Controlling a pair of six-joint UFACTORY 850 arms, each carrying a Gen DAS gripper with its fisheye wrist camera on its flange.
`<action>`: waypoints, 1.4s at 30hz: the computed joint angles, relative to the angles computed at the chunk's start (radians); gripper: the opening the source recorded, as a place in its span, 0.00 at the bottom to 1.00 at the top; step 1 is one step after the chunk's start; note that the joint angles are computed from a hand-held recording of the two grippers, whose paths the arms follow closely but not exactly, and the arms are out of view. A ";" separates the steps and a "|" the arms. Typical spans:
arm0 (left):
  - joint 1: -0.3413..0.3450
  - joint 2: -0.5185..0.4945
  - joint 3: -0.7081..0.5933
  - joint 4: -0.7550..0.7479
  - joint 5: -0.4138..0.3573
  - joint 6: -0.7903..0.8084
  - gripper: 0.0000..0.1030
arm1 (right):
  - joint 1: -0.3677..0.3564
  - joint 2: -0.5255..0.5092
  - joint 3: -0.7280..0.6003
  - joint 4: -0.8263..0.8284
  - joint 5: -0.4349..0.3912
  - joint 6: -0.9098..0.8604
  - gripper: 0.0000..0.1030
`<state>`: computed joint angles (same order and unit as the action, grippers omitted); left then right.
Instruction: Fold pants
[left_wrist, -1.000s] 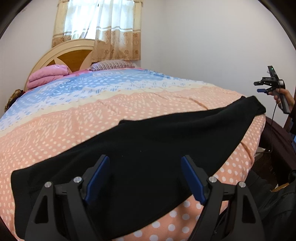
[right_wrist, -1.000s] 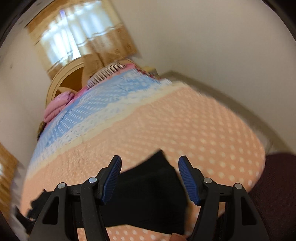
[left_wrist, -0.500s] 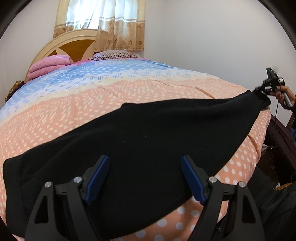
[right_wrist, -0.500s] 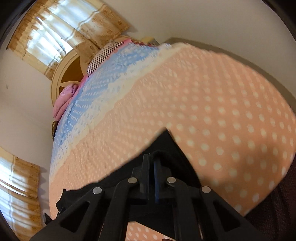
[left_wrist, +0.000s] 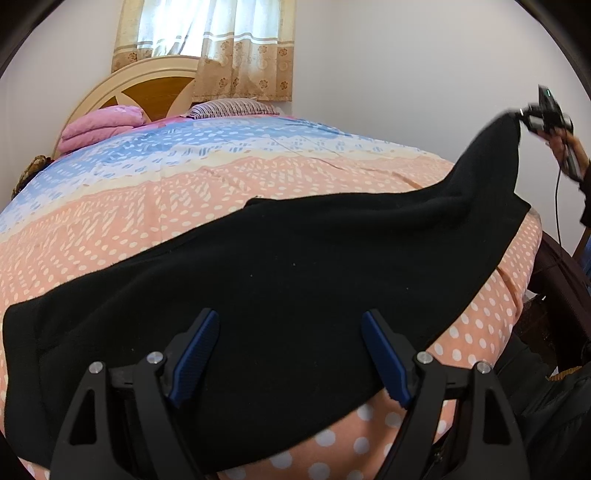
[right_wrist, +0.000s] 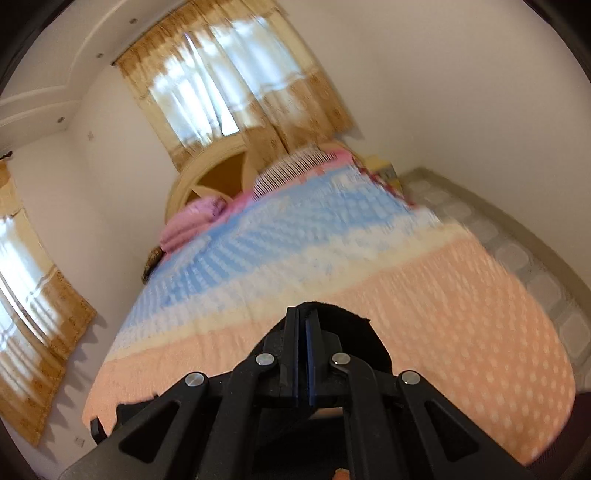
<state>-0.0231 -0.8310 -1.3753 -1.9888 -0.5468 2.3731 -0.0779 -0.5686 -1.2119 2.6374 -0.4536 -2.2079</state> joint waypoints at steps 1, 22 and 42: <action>0.001 0.000 0.000 0.003 -0.001 0.000 0.80 | -0.011 -0.009 0.025 -0.049 0.000 0.031 0.03; -0.083 0.068 0.064 0.072 -0.030 0.152 0.80 | -0.051 -0.005 0.218 -0.053 -0.081 0.060 0.71; -0.189 0.023 -0.019 0.252 0.056 0.095 0.57 | -0.021 -0.050 0.226 0.014 -0.116 -0.019 0.50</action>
<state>-0.2121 -0.8075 -1.3948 -1.7363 -0.4904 2.4678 -0.0992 -0.6189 -0.9857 2.6514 -0.5693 -2.2267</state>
